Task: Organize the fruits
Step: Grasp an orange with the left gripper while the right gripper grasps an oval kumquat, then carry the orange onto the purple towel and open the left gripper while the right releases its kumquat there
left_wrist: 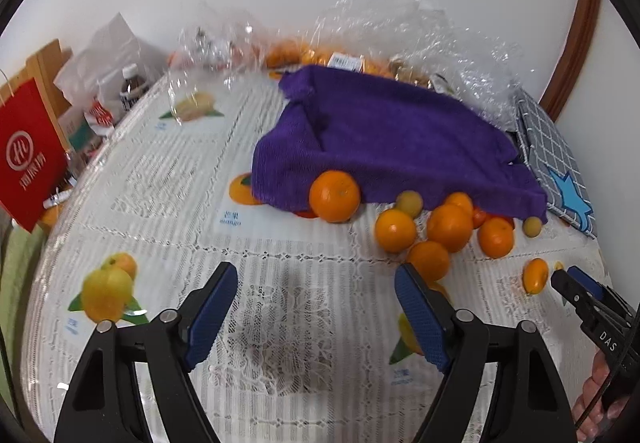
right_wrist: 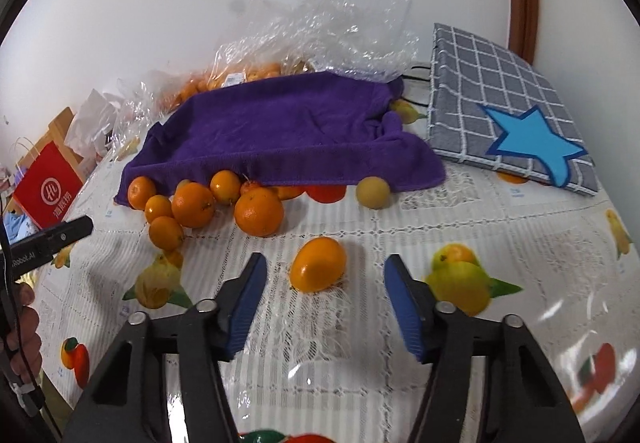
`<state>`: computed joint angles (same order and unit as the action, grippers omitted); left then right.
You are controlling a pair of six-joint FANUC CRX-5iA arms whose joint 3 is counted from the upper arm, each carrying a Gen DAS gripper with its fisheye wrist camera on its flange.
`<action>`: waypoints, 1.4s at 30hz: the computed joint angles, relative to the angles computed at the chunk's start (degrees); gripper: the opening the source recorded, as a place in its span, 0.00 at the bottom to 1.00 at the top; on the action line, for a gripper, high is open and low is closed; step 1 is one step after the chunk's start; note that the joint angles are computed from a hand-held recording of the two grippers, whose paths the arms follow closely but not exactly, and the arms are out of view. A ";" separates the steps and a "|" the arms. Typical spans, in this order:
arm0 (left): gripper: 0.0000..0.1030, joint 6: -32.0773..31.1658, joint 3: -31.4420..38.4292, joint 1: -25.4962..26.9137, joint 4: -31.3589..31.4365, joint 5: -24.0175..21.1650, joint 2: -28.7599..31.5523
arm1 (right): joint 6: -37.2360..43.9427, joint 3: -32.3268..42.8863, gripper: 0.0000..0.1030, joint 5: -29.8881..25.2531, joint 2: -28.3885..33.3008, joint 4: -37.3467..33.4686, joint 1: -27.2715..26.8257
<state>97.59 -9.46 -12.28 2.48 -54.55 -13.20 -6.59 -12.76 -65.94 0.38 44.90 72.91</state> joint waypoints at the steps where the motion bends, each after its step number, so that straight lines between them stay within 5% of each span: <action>1: 0.70 0.08 -0.03 0.00 -0.23 0.11 0.30 | 0.06 -0.06 0.52 0.71 0.16 -0.14 -0.36; 13: 0.69 -6.47 -5.52 2.99 9.20 4.85 0.68 | 0.42 -0.64 0.33 6.60 2.07 -3.07 -3.57; 20: 0.69 -7.07 -6.49 3.10 12.17 9.43 1.80 | 1.67 -1.15 0.32 4.82 2.51 0.17 -3.07; 25: 0.69 -4.11 -3.01 1.85 8.76 11.24 4.71 | -0.23 -3.41 0.32 5.58 0.74 1.47 -3.05; 29: 0.55 -3.71 -2.34 2.15 10.43 11.83 6.99 | -1.22 -5.78 0.32 9.01 -1.16 2.84 -3.28; 33: 0.55 -5.02 -3.85 2.41 12.92 14.58 7.37 | -0.38 -5.63 0.32 10.22 -1.17 1.91 -3.84; 37: 0.52 -2.42 -2.55 1.13 8.48 14.88 7.83 | -2.24 -6.15 0.32 10.92 -1.48 1.76 -4.46; 42: 0.46 -4.79 -4.45 2.27 12.54 16.32 7.45 | -5.58 -8.42 0.32 12.62 -2.95 4.13 -4.72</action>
<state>92.79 -13.92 -10.01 15.03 -38.23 -5.75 -12.17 -21.18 -53.31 -2.57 49.03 68.19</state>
